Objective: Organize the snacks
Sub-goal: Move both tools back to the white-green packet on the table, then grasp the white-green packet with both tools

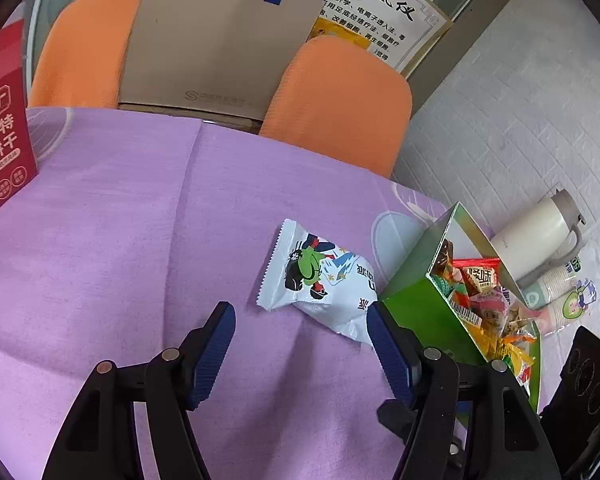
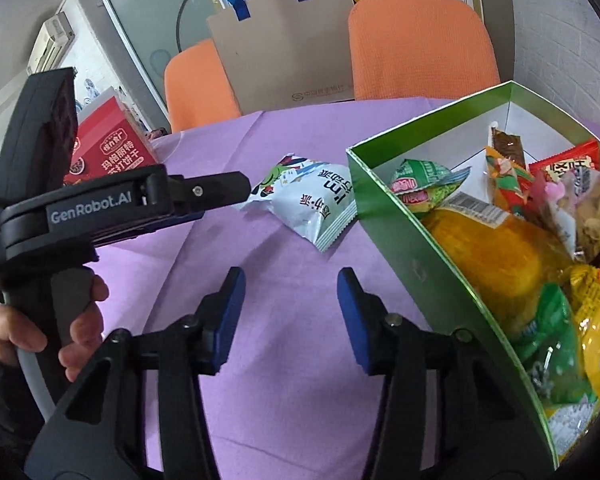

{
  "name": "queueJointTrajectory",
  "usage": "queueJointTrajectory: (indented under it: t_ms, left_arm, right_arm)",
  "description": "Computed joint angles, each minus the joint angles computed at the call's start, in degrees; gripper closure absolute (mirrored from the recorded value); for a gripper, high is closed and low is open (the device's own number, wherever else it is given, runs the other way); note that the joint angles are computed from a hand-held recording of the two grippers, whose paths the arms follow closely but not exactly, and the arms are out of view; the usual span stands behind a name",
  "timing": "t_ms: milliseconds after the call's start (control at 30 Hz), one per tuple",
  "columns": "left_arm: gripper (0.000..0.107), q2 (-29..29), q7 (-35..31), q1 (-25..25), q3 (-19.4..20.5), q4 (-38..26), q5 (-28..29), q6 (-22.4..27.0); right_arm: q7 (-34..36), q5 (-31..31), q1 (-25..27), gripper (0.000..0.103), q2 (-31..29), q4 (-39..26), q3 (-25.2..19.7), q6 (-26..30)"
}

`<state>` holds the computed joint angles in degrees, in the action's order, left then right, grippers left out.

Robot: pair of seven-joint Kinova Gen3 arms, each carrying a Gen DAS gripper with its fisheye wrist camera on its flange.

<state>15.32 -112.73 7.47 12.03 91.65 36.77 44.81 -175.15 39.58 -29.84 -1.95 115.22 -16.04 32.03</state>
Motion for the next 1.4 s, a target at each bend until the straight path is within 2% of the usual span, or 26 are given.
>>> queueJointTrajectory:
  t_ms: [100,167,300,367,433,500,633,733,933,1100,1200,1333,1367,1400]
  left_arm:
    - [0.038,1.8,1.2,0.9,0.0,-1.7,-1.2,-0.2]
    - [0.046,3.0,1.1,0.4,0.6,-2.7,-0.6,0.6]
    - [0.055,5.1,1.2,0.5,0.9,-4.6,-1.3,1.6]
    - [0.066,6.0,1.0,0.1,1.2,-5.3,-1.2,2.4]
    - [0.072,6.4,0.2,-0.6,1.7,-5.0,-0.1,2.2]
    - [0.078,6.0,-0.9,-1.4,2.0,-4.1,1.0,1.8]
    - [0.086,3.2,-3.4,-2.7,1.9,-1.0,2.8,2.7]
    - [0.086,-0.5,-5.7,-2.9,1.1,3.0,3.6,2.2]
    - [0.086,-8.2,-11.9,-4.2,-1.8,12.8,11.1,3.6]
    - [0.086,-14.1,-14.5,-2.5,-4.8,20.0,14.6,3.1]
    - [0.086,-17.9,-13.4,-0.5,-5.6,23.1,13.2,2.0]
    - [0.086,-21.5,-13.9,1.5,-7.2,26.7,14.5,3.7]
    - [0.085,-22.1,-13.6,1.9,-7.4,27.1,14.1,3.8]
    - [0.085,-22.9,-13.1,2.4,-7.4,27.5,13.5,3.8]
  right_arm:
    - [-0.6,0.3,0.1,0.054,2.1,-1.3,0.9,-0.1]
    - [-1.6,0.4,-0.2,0.056,3.0,-1.8,1.8,-0.1]
    - [-4.2,1.5,-0.9,0.058,4.3,-2.3,3.4,-0.9]
    - [-5.8,2.1,-1.5,0.061,5.0,-2.8,4.1,-0.5]
    - [-7.8,3.3,-2.0,0.085,5.5,-2.8,4.7,-0.4]
    - [-7.1,2.2,-1.6,0.096,5.4,-2.2,5.4,-1.5]
    - [-2.1,-1.2,-1.0,0.096,3.7,-0.8,5.1,-3.6]
    - [-1.0,-0.8,-1.9,0.096,1.5,0.2,3.0,-2.1]
    - [4.2,-5.0,-2.5,0.096,-3.1,2.9,-1.8,1.0]
    - [4.5,-7.3,-2.1,0.096,-7.2,5.2,-6.9,3.3]
    - [4.2,-7.8,-2.1,0.095,-9.4,5.9,-10.4,5.7]
    - [3.8,-8.8,-1.5,0.095,-12.4,7.2,-15.5,7.7]
    - [2.9,-8.4,-1.5,0.094,-13.0,7.8,-16.7,7.8]
    - [2.7,-8.8,-1.4,0.086,-14.0,8.6,-17.1,6.9]
